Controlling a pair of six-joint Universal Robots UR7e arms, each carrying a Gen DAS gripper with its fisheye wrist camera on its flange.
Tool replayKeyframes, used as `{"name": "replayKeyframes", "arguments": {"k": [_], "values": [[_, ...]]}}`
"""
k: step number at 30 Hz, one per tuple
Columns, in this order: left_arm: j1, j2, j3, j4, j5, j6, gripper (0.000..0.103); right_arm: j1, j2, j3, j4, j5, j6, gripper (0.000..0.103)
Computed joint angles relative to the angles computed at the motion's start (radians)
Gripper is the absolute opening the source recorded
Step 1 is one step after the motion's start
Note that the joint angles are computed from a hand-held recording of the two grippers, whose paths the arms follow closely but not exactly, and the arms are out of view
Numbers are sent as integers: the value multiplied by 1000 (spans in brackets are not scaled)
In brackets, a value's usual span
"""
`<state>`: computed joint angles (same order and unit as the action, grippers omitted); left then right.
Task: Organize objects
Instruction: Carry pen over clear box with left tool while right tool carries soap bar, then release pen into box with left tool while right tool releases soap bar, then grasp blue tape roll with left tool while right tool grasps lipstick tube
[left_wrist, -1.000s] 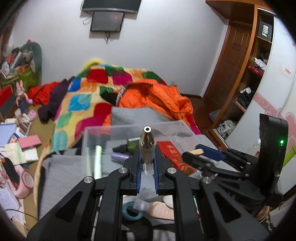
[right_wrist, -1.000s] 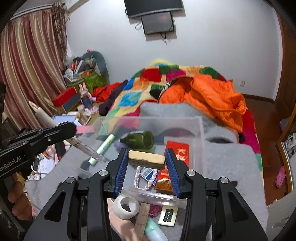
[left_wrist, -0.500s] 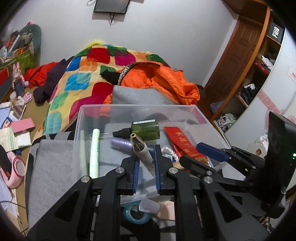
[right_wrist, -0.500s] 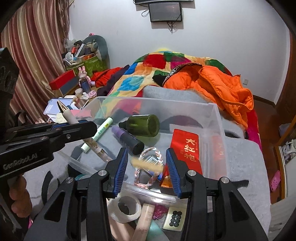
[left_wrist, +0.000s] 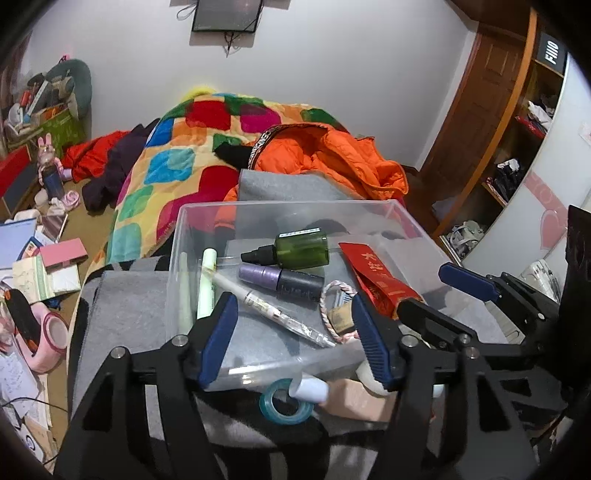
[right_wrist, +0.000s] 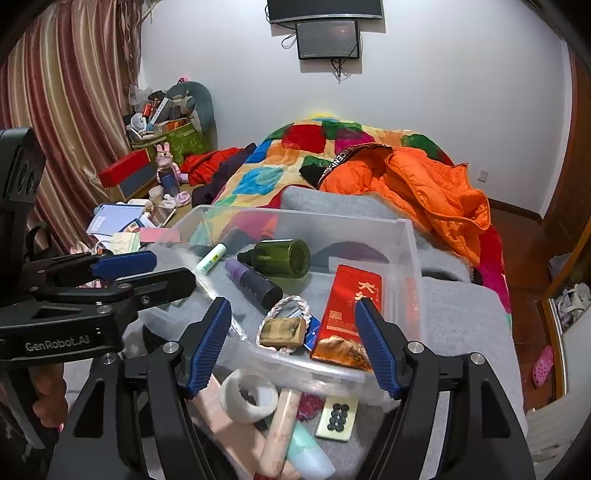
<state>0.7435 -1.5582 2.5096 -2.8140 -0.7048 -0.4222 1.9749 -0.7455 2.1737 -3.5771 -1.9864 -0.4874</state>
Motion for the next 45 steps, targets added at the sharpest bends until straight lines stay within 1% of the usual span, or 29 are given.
{"name": "replayKeyframes", "arguments": {"k": [4,8,11,14,18,22,25,28,30,32,35,36,38,39,41,45], "values": [[-44,-31,17,52,38,-33,64,1,-24,29,-20,3,2,67],[-84,-72,38,117,73,-81,69,-6,-52,61,-42,9,2,67],[-112,-112,57,191,102,-134,72,-12,-73,88,-60,11,1,67],[-126,-150,78,250,108,-181,74,-23,-91,116,-76,10,0,70],[-123,-184,101,315,98,-227,74,-41,-106,151,-81,0,6,72],[-110,-192,118,365,81,-255,74,-69,-116,180,-68,9,25,72],[-95,-176,130,388,66,-261,74,-97,-121,205,-51,33,47,72],[-62,-136,126,391,39,-261,74,-118,-121,217,-18,65,68,71],[-48,-108,120,394,36,-264,74,-123,-107,218,-12,74,74,67],[-39,-88,115,385,36,-257,74,-119,-94,211,-2,72,72,55],[-29,-64,105,356,42,-238,70,-100,-69,199,2,62,56,47],[-23,-58,103,334,32,-224,70,-91,-59,196,-5,56,47,45],[-13,-47,100,302,10,-208,62,-73,-36,187,-16,41,26,42],[-13,-35,99,284,7,-202,61,-70,-28,181,-15,37,20,40],[-20,-14,102,275,14,-210,55,-65,-16,170,-5,31,14,31],[-26,21,108,232,26,-218,47,-59,6,165,-37,10,-4,24]]}}
